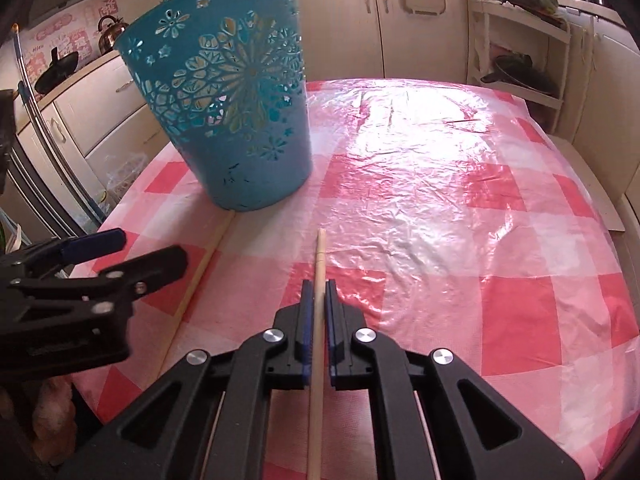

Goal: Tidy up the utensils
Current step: 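Grasp a wooden stick with the right tool while the left tool closes on another stick, then lift the stick with the left tool and drop it into the teal basket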

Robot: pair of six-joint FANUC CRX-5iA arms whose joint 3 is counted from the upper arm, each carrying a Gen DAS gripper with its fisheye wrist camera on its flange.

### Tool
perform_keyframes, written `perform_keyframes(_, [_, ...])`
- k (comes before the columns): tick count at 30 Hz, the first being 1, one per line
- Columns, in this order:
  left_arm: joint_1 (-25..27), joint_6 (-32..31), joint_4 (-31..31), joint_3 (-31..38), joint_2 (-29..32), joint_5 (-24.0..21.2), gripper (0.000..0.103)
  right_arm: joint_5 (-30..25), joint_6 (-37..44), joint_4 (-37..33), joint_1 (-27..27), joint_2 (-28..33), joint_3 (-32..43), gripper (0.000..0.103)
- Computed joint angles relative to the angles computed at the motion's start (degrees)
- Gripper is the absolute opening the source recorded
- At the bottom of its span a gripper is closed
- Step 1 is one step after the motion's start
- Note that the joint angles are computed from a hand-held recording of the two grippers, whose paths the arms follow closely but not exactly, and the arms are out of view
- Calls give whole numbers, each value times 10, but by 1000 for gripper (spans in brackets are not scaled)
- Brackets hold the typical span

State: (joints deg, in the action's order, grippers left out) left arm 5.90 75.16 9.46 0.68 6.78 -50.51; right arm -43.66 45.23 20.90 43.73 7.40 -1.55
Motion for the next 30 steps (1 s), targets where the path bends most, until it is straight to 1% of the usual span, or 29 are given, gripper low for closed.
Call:
perform_keyframes(1, [-6, 5, -8, 7, 7, -2, 71, 4, 0, -1, 0, -1, -2, 7])
perform_keyframes(2, [-10, 9, -14, 13, 13, -3, 62, 6, 0, 0, 0, -2, -3, 7])
perform_keyframes(3, [-14, 12, -20, 19, 18, -7, 57, 8, 2, -2, -1, -2, -3, 7])
perform_keyframes(4, [-16, 15, -24, 23, 23, -12, 47, 11, 6, -7, -4, -2, -3, 7])
perform_keyframes(5, [-20, 22, -35, 19, 19, -2, 37, 14, 10, -12, -6, -2, -2, 7])
perform_keyframes(6, [-20, 14, -29, 13, 16, 4, 32, 17, 13, -18, -8, -3, -2, 7])
perform_keyframes(7, [-18, 6, -21, 8, 13, 6, 19, 18, 17, -23, -10, -3, -1, 7])
perform_keyframes(8, [-15, 7, -17, 6, 12, 4, 9, 18, 21, -28, -11, -3, -1, 7])
perform_keyframes(9, [-10, 5, -6, 2, 10, 3, 6, 18, 25, -31, -13, -3, 1, 7])
perform_keyframes(10, [-7, 10, 0, -1, 9, 2, 5, 17, 31, -36, -14, -2, 4, 7])
perform_keyframes(13, [14, -6, 31, -27, -9, 2, 5, 13, 70, -73, -22, 3, 20, 7])
perform_keyframes(15, [26, -19, 51, -36, -13, -4, 5, 9, 75, -72, -20, 5, 23, 8])
perform_keyframes(19, [41, -27, 66, -26, -5, -25, 7, 7, 72, -73, -18, 5, 24, 8])
perform_keyframes(24, [38, -33, 52, -10, 6, -32, 9, 9, 67, -68, -14, 2, 20, 8])
perform_keyframes(27, [25, -35, 22, 1, 9, -27, 9, 17, 69, -70, -16, 0, 16, 9])
perform_keyframes(29, [17, -43, 9, 4, 10, -22, 8, 22, 71, -70, -16, -2, 12, 10])
perform_keyframes(30, [18, -51, 13, 4, 10, -22, 6, 23, 72, -71, -16, -3, 11, 10])
